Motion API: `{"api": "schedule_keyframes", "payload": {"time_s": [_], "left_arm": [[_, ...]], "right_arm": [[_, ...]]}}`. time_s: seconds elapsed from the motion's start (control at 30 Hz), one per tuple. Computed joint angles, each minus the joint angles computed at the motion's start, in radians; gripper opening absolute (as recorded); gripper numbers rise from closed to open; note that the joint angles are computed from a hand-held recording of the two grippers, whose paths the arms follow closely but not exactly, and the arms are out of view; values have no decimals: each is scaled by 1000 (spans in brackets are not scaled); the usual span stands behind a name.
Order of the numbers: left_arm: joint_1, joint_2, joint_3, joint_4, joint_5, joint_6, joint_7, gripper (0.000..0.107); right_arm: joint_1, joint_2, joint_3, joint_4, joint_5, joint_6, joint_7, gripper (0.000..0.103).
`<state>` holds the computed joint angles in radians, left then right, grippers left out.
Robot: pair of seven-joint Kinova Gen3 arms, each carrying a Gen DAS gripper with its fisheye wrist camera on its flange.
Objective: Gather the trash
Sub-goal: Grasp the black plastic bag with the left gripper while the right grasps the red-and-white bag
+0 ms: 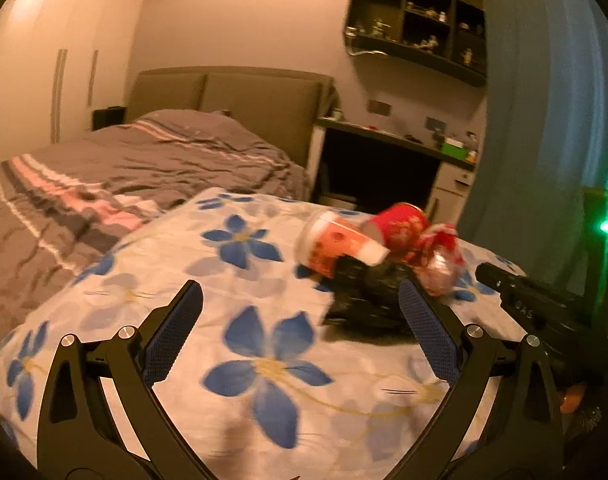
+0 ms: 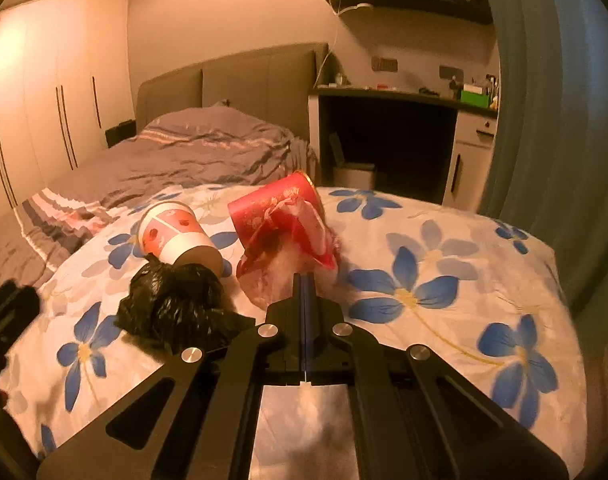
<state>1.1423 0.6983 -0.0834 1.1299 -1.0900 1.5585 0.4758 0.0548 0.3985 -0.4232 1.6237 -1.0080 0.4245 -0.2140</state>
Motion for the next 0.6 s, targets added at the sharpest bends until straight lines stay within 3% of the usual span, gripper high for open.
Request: {"api": "schedule_keyframes", "payload": {"time_s": [0.13, 0.2, 0.27, 0.43, 0.5, 0.6], "left_arm": [[-33, -14, 7, 16, -19, -114, -2, 97], [-51, -16, 6, 12, -19, -154, -22, 97], [-80, -18, 6, 4, -10, -203, -52, 97], [-153, -36, 10, 11, 65, -332, -112, 96], [-175, -49, 11, 28, 101, -377, -125, 90], [-200, -71, 17, 64, 143, -455, -143, 70]], "right_arm": [[23, 1, 23, -13, -9, 44, -15, 1], [37, 9, 32, -27, -24, 77, -21, 10], [55, 11, 32, -28, -58, 88, -1, 35], [53, 18, 62, -41, -96, 118, 17, 41], [43, 27, 77, -55, -93, 125, 7, 42], [36, 37, 86, -70, -88, 139, -6, 43]]}}
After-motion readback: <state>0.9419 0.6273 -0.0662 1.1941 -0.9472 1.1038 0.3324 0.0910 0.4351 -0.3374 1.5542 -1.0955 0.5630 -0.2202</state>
